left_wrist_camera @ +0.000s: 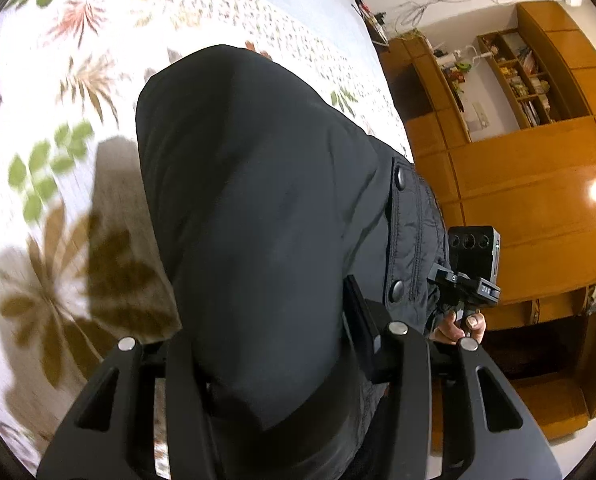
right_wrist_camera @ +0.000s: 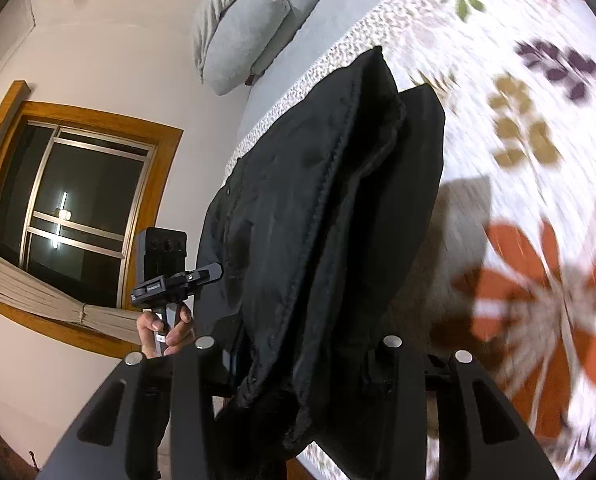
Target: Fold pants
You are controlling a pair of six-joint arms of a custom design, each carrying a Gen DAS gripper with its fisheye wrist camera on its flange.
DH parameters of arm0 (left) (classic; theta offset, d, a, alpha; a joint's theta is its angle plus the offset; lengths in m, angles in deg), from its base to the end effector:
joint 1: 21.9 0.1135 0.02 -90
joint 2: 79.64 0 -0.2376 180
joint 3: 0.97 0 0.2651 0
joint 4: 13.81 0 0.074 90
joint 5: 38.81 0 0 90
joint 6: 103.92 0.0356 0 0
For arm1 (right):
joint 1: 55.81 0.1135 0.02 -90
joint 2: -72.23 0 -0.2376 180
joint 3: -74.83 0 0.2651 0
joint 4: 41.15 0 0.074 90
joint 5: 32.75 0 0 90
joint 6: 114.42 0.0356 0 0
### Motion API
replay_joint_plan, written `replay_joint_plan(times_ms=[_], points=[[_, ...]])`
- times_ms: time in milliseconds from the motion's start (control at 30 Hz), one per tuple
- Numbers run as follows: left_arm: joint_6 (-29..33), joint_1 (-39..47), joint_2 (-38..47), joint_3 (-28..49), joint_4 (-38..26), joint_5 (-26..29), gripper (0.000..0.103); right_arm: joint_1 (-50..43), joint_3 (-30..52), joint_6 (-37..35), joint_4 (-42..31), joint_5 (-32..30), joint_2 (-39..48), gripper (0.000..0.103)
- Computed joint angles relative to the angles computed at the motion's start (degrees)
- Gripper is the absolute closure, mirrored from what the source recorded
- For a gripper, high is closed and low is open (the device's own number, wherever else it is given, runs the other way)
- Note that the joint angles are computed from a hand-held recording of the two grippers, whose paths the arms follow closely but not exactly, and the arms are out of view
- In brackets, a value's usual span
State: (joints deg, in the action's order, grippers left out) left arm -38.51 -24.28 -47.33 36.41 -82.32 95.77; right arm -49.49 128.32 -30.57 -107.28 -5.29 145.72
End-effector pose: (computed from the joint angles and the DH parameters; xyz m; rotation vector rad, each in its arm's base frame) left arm 0.1265 -0.0303 0.1751 -0.2569 2.6303 -1.1934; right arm 0.2030 0.0543 0.1604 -0.3401 2.6153 1.6014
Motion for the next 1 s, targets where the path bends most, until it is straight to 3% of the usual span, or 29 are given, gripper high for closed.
replay_joint_plan(times_ms=[100,300,500,700,800,1000], points=[[11.37,9.75,10.51,3.79,-1.84,2.77,0.059,4.32,2.97,8.18,8.62,0.99,4.09,0.061],[25.25,21.64,31.59,10.8,-1.08,3.55,0.058,12.59,10.72,20.77,23.23,4.52,16.94,0.061],[37.02,32.3,48.57,17.27,-1.38,2.06,0.058,17.44,17.87,26.46,31.05,6.02,28.7,0.061],[46.17,40.17,56.71,19.72,-3.56,1.19,0.053,18.73,20.94,27.64,33.68,6.52,34.84,0.061],[47.94,41.65,57.93,18.73,-2.99,2.1,0.05,17.65,21.94,26.89,33.42,6.49,37.49,0.061],[46.8,42.2,56.16,15.8,-0.28,3.21,0.039,16.22,22.48,25.29,31.7,7.5,39.62,0.042]])
